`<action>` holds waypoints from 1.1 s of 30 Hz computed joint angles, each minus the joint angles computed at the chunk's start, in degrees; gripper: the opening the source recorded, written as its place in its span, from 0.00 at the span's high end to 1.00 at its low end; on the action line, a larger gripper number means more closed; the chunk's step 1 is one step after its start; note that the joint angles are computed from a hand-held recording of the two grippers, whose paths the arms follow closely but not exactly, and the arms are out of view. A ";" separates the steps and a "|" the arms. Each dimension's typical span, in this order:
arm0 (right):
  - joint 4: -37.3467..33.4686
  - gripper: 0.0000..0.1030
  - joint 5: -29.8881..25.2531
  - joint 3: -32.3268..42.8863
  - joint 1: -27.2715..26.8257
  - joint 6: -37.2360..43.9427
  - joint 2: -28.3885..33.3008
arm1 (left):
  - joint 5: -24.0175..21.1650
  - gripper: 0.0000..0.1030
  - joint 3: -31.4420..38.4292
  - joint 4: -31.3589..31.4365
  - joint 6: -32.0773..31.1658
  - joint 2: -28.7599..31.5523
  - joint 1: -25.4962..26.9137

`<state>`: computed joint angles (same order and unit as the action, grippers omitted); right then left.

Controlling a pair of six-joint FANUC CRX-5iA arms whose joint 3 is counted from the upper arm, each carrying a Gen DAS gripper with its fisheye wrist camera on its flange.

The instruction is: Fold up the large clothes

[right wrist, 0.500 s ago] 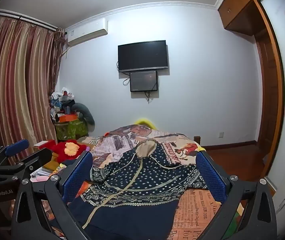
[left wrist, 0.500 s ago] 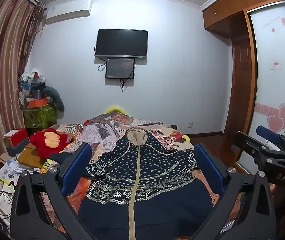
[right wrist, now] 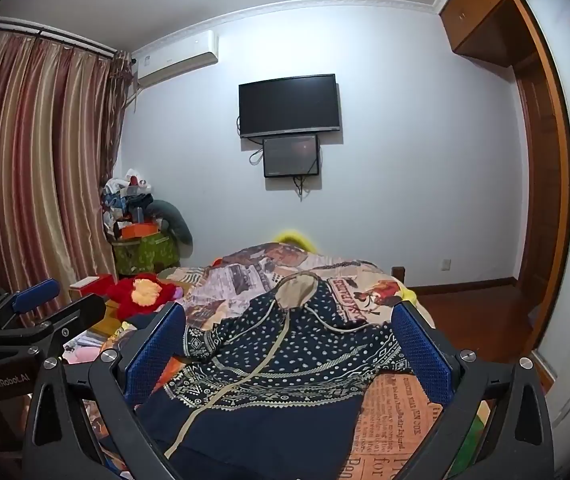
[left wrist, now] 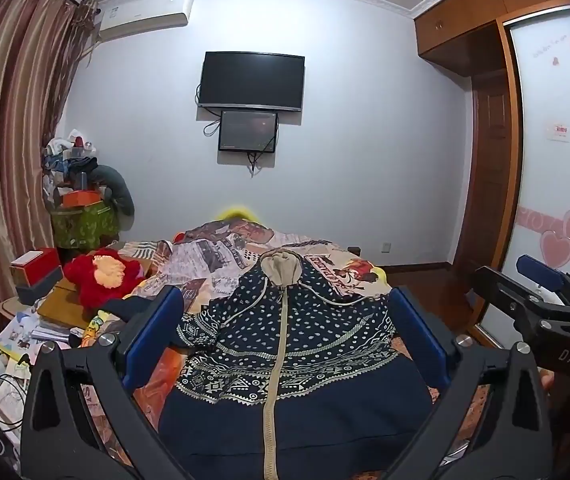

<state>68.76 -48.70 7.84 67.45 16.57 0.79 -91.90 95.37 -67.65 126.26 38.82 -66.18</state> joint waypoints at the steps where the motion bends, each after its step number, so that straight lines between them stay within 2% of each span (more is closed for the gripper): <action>1: -0.10 0.00 -0.01 -0.13 0.08 -0.06 -0.13 | -0.11 0.00 -0.03 0.10 0.01 -0.02 0.07; 2: -0.69 0.00 0.52 0.14 -0.41 0.37 0.27 | -0.48 0.00 1.51 0.21 -0.70 0.80 0.15; 5: -1.25 0.00 0.64 0.48 -0.43 0.92 0.55 | -0.26 0.00 -0.23 0.38 0.17 -0.03 0.33; 11: -2.24 0.00 0.32 1.77 -0.19 2.01 1.25 | -0.81 0.00 1.30 0.24 -0.45 0.71 0.32; 27: -2.22 0.00 0.71 2.66 -0.14 2.65 1.93 | 0.49 0.00 -6.53 -0.13 3.52 -3.48 0.15; 33: -2.31 0.00 0.60 3.00 -0.09 2.89 2.06 | 0.68 0.00 -7.42 0.09 4.09 -4.00 0.25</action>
